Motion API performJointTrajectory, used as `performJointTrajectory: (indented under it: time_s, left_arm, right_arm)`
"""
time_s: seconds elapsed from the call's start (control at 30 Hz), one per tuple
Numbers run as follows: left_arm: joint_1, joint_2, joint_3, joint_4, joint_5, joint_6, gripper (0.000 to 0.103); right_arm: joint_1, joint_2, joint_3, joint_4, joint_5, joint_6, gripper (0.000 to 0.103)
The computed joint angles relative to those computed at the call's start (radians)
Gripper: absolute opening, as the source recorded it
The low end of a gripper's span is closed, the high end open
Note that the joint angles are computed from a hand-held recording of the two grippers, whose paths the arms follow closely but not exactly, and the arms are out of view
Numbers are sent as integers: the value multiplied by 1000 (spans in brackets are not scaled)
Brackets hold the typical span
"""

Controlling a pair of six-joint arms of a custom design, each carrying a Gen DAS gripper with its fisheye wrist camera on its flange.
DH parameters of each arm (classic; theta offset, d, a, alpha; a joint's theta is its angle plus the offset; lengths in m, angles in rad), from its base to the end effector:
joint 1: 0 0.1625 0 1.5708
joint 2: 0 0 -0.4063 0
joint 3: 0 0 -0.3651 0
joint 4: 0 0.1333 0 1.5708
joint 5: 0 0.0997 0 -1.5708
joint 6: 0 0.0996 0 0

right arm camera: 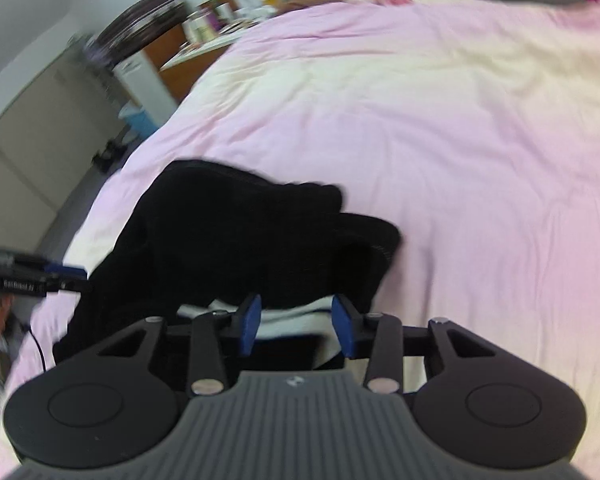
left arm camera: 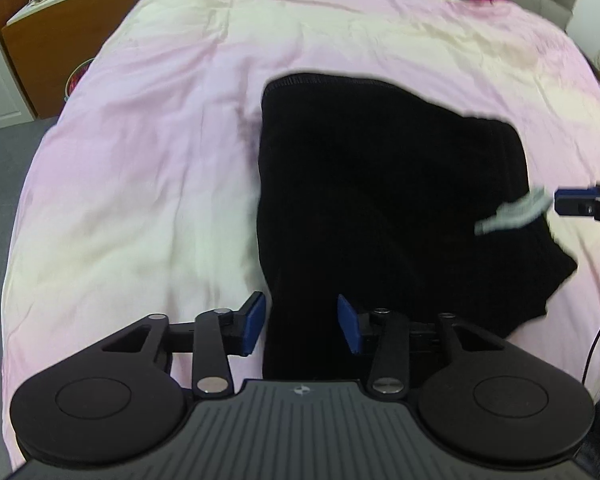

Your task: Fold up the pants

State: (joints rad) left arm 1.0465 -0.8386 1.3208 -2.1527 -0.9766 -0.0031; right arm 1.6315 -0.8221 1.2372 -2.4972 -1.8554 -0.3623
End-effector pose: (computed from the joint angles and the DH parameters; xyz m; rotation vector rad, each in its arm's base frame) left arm -0.1880 -0.7028 0.2232 0.6252 2.4970 -0.3294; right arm 0.1503 -0.7366 0.2783 0.4708 -2.6771 0.6434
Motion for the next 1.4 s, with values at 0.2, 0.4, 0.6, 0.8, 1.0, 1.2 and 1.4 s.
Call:
performJointTrajectory:
  time_s: [0.2, 0.4, 0.6, 0.8, 1.0, 1.2, 1.4]
  left_arm:
    - [-1, -33, 147, -59, 55, -2, 43]
    - [-21, -75, 212, -64, 81, -10, 43]
    - [-105, -152, 268, 36, 184, -15, 42]
    - [-270, -285, 419, -230, 302, 34, 49]
    - [-479, -333, 578, -538, 535, -24, 74]
    - [-624, -338, 661, -607, 655, -195, 91]
    - [-683, -365, 670, -308, 656, -498, 91]
  right_arm:
    - [8, -36, 237, -216, -100, -141, 33]
    - [-16, -41, 278, -248, -111, -115, 42]
    - [17, -85, 277, -202, -134, -77, 40]
    - [100, -220, 393, -360, -136, -108, 61]
    - [203, -361, 567, -606, -173, -155, 83]
    - [291, -490, 743, -782, -215, -159, 95]
    - [373, -579, 916, -942, -293, -175, 98]
